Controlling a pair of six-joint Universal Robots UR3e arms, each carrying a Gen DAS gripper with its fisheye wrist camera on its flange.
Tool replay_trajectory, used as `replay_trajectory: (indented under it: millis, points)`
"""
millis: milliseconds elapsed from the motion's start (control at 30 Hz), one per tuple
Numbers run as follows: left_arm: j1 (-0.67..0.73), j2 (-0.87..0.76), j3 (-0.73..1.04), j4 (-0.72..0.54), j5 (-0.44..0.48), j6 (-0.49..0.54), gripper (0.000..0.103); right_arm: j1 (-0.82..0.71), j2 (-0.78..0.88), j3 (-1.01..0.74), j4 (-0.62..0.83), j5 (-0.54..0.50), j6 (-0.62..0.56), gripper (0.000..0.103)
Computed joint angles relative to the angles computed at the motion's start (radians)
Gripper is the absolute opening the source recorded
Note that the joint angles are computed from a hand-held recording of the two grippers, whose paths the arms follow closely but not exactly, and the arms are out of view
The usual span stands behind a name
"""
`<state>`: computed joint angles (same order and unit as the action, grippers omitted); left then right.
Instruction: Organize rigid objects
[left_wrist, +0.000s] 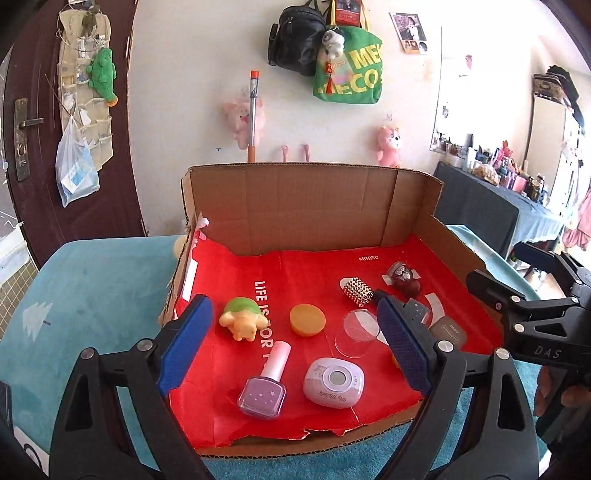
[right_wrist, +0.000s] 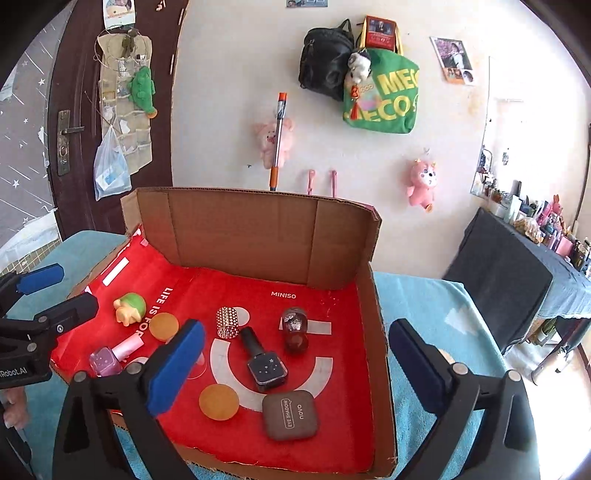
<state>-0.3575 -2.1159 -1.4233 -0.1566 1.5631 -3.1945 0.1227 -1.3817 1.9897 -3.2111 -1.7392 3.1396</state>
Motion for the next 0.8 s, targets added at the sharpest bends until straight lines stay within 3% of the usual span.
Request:
replay_trajectory:
  millis: [167,267,467,800]
  points:
    - [-0.043,-0.051,-0.032,0.117,0.076,0.024,0.091,-0.034,0.032,0.094,-0.132,0.054,0.039,0.103]
    - [-0.049,-0.075,-0.040,0.147,0.081,0.021,0.091,-0.027,0.075,0.106,-0.185,0.033,0.041,0.103]
    - [-0.062,-0.132,0.004,0.112,0.110,0.022,0.091,-0.013,0.132,0.139,-0.300,0.008,0.029,0.103]
    - [-0.073,-0.148,0.008,0.110,0.152,0.007,0.091,-0.014,0.160,0.125,-0.258,0.038,0.038,0.103]
